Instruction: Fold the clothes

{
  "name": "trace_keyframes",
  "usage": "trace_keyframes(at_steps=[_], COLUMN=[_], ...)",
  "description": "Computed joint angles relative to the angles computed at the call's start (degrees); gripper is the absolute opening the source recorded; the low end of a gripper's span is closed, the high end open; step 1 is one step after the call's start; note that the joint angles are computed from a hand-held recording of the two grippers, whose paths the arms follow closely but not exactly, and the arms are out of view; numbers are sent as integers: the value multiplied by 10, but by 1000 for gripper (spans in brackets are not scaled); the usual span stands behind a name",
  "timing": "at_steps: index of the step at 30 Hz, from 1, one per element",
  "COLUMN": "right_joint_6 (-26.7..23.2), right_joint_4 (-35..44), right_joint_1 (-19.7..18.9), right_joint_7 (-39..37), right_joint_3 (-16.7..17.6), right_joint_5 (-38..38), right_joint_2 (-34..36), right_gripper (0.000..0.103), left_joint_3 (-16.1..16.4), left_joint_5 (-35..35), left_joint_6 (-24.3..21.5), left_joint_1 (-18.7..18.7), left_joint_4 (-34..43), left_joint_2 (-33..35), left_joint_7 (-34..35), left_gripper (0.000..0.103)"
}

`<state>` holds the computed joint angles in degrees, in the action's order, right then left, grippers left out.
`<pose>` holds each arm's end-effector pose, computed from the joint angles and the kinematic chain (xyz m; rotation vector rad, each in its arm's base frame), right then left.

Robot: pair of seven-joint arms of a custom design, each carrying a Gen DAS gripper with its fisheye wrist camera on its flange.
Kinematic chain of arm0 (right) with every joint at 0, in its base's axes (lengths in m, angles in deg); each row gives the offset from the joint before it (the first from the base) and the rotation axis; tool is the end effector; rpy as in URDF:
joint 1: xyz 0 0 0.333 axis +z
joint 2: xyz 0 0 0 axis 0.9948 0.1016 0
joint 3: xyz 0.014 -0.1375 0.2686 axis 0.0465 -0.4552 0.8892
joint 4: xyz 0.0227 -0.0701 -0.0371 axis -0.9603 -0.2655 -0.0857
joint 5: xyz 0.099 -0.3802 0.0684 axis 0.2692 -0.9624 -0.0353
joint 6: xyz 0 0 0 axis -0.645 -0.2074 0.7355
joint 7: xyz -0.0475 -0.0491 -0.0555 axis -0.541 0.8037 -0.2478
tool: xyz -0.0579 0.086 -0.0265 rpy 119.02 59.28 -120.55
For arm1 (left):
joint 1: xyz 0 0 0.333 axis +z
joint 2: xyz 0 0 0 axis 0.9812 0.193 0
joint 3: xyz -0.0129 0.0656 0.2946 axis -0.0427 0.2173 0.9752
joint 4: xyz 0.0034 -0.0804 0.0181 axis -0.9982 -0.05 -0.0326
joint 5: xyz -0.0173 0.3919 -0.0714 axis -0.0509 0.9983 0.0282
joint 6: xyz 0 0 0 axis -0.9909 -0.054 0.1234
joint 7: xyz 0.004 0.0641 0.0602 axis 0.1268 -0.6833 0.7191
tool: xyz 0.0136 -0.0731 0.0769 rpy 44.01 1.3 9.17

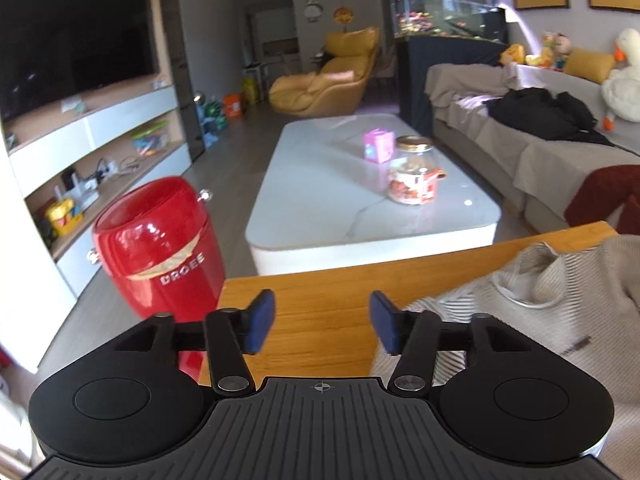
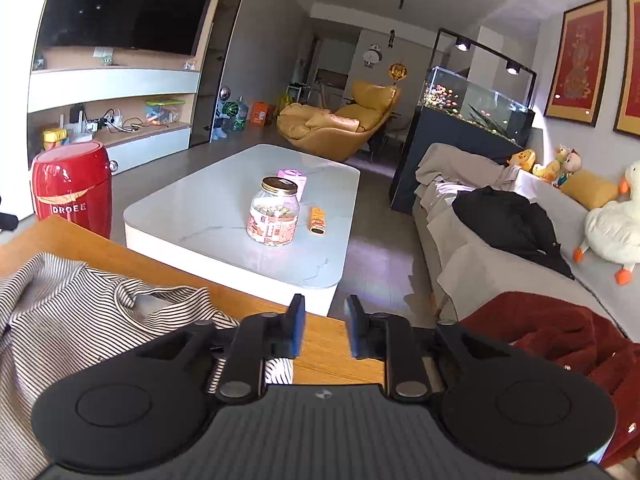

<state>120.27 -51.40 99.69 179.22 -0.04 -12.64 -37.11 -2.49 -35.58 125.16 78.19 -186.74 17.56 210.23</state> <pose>0.4964 0.2621 0.5736 -1.6532 1.5773 -1.1789 0.6228 -0.0904 0.5417 -1.2317 1.9303 -0.9540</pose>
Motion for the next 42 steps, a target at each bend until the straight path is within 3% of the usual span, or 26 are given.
trace_keyframes(at_steps=[1, 2, 5, 10, 14, 16, 18, 19, 22, 26, 29, 35, 42], right_joint_6=[9, 19, 46, 67, 99, 127, 141, 143, 124, 59, 42, 63, 40], right_joint_4=[-15, -36, -117, -248, -306, -315, -306, -299, -271, -214, -163, -52, 159], right_joint_1=[3, 6, 17, 51, 61, 44, 13, -9, -69, -175, -210, -212, -161], right_joint_7=[-1, -5, -14, 23, 66, 79, 80, 80, 86, 121, 138, 167, 90], right_joint_3=[-2, -3, 5, 41, 69, 90, 118, 132, 154, 178, 172, 172, 190], right_joint_5=[12, 30, 104, 220, 303, 316, 304, 288, 239, 138, 84, -6, -45], right_joint_2=[-15, -34, -107, -219, -251, -241, -226, -223, -239, -280, -265, -167, 59], right_gripper=[40, 43, 48, 54, 56, 51, 10, 4, 3, 3, 3, 3, 3], left_joint_3=[-27, -33, -15, 29, 55, 63, 68, 70, 71, 93, 102, 118, 134], left_joint_5=[-89, -166, -281, -339, -349, -358, -357, -355, -346, -367, -374, -376, -378], left_joint_6=[-7, -20, -101, -231, -263, -272, -281, -283, -263, -246, -227, -210, -217], left_joint_1=[13, 8, -20, -67, -98, -109, -113, -114, -114, -117, -118, -122, -115], left_joint_4=[-18, -33, -75, -143, -186, -205, -218, -224, -244, -255, -260, -274, -280], left_joint_2=[-21, -40, -92, -160, -191, -203, -210, -212, -224, -245, -254, -272, -272], left_joint_7=[92, 169, 260, 282, 276, 280, 268, 261, 243, 274, 299, 361, 359], left_gripper=[82, 88, 95, 95, 98, 99, 99, 100, 100, 103, 103, 103, 103])
